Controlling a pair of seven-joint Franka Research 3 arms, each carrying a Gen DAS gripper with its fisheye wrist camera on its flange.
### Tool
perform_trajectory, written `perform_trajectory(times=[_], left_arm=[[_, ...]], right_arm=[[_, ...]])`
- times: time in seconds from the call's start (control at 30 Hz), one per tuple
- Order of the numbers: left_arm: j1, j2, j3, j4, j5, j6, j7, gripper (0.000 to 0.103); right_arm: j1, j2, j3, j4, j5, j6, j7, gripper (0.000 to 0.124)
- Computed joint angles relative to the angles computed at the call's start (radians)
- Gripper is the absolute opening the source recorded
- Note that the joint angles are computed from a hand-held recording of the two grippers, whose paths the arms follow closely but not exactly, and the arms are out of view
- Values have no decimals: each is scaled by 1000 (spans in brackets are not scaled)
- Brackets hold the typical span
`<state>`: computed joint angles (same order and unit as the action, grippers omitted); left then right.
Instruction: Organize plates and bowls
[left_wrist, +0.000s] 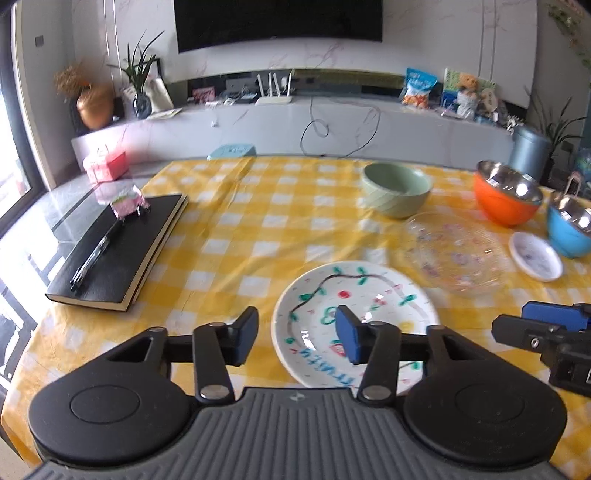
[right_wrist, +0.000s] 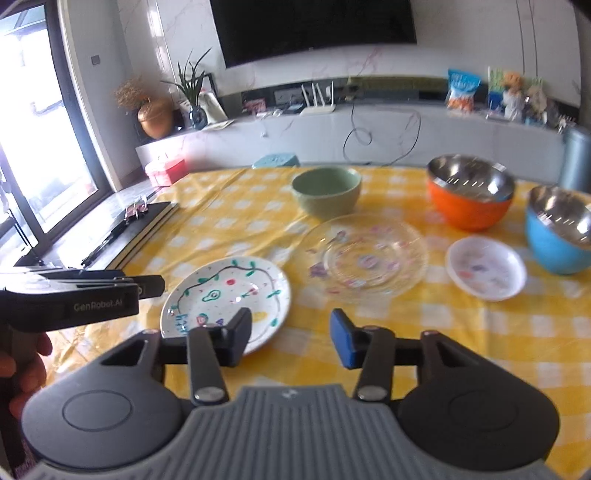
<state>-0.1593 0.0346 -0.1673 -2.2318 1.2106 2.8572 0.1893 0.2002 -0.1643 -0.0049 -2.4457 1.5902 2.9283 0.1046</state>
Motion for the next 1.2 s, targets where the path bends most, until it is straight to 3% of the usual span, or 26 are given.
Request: perform_trajectory(times=[0.13,0.3,0.7,0.93,1.2], left_arm=[[16,62,20,21,-75,56,81,39],[12,106,56,32,-126,106,90,37],[-10,149,116,36,-230,222,129,23],[-50,150,147,53,-158,193,53,21],[-40,124,124,56,-37,161,-56,21]], right_arm=[[-7,117,-1,81,-105,-65,157,29],[-21,211,17,152,-147,-70,227,20],[-66,283,46,204,-161,-126,263,14],[-66,284,50,203,-112,-109,226,11],[-63,259,46,186,-114,-103,233,10]])
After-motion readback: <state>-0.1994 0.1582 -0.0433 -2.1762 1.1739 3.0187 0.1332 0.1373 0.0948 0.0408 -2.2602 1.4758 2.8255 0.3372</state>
